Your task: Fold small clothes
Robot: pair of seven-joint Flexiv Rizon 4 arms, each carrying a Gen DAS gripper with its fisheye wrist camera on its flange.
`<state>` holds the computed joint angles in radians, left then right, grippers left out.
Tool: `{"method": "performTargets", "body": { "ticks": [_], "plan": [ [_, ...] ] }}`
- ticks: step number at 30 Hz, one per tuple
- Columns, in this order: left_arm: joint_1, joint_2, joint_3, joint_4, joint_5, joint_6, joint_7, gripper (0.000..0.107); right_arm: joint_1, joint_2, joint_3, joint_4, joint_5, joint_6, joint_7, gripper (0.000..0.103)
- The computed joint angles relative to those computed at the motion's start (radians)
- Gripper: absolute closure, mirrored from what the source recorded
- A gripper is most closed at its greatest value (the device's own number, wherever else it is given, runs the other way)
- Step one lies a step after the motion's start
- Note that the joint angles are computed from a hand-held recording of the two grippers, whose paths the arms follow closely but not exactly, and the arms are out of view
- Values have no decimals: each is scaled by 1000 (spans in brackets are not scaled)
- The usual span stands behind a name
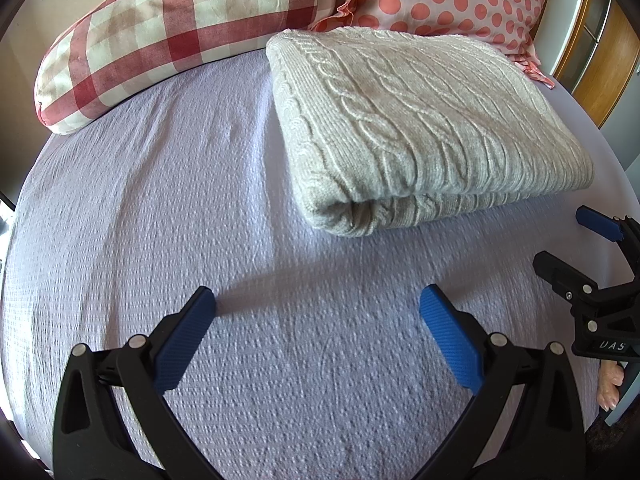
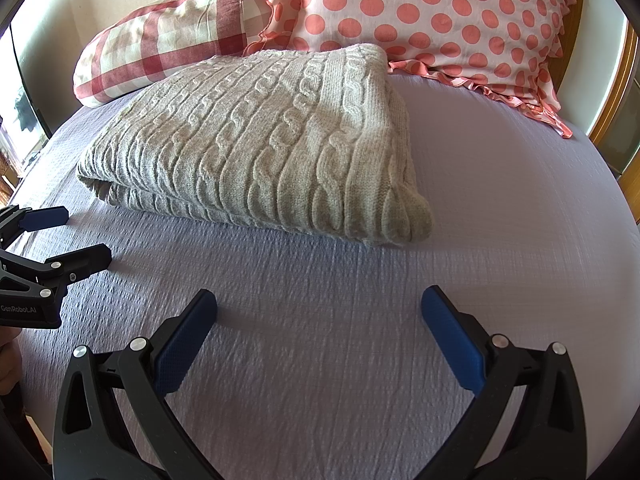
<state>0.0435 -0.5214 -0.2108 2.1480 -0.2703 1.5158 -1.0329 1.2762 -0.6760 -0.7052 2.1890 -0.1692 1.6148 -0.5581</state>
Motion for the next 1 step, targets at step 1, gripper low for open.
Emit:
{"method": "performTargets", "body": {
  "ticks": [1],
  "plan": [
    [2,0,-1,1,0,0,1,6,-1,0,0,-1,0,0,0,1]
  ]
}}
